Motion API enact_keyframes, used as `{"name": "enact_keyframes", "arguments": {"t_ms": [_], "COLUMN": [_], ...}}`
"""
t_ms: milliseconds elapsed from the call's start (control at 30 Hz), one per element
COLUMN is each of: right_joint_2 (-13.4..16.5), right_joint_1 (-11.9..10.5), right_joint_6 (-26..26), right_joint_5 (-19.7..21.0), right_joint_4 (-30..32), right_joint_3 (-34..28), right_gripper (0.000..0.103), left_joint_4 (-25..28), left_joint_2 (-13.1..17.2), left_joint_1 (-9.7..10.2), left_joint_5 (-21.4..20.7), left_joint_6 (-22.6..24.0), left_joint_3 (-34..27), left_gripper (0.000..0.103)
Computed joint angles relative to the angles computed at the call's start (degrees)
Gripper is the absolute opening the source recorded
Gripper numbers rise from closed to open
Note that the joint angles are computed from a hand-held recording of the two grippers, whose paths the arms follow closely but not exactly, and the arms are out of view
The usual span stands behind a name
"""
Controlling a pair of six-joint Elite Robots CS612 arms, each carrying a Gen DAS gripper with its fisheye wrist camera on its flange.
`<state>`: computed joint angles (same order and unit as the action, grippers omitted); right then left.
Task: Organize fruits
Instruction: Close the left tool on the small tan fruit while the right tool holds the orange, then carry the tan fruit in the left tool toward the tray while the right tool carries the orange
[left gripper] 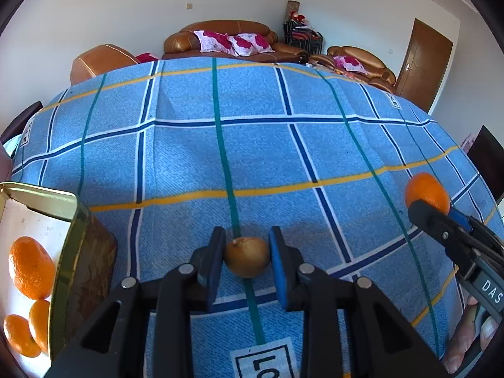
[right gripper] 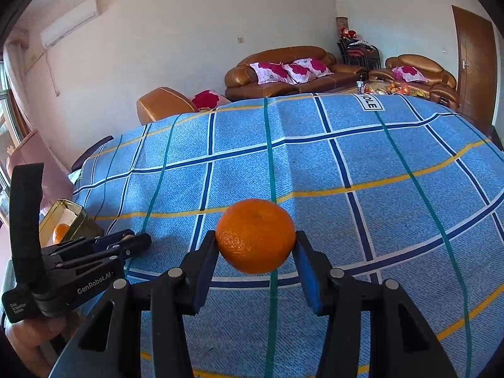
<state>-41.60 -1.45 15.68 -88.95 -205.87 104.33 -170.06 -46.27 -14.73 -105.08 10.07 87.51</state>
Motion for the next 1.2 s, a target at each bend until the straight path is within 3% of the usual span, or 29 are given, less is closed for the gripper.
{"name": "enact_keyframes", "arguments": {"t_ms": [333,767,1200], "right_joint_2": [0.17,0.29,0.30], "right_joint_1": [1.39,1.98,3.02], "right_joint_6": [-3.55,-5.26,-6.96], "right_joint_5": [-3.15,-4.12,-6.36], "right_joint_4": [-3.85,-8.23,-9.43], "right_joint_3": [0.38,1.40,1.71], "right_gripper": [0.050,0.050,0.050], "left_joint_4": [-5.62,-13.38,-15.76], "left_joint_2": [-0.94,-2.37,-3.99], "left_joint_1": [0.81,-0.13,0.27], "left_joint_5": [-1.83,1.31,0.09], "left_joint_6": [0.20,3.20,5.71], "left_joint_3": [2.41,6.52,10.07], "left_gripper": [0.030,0.030,0.030]}}
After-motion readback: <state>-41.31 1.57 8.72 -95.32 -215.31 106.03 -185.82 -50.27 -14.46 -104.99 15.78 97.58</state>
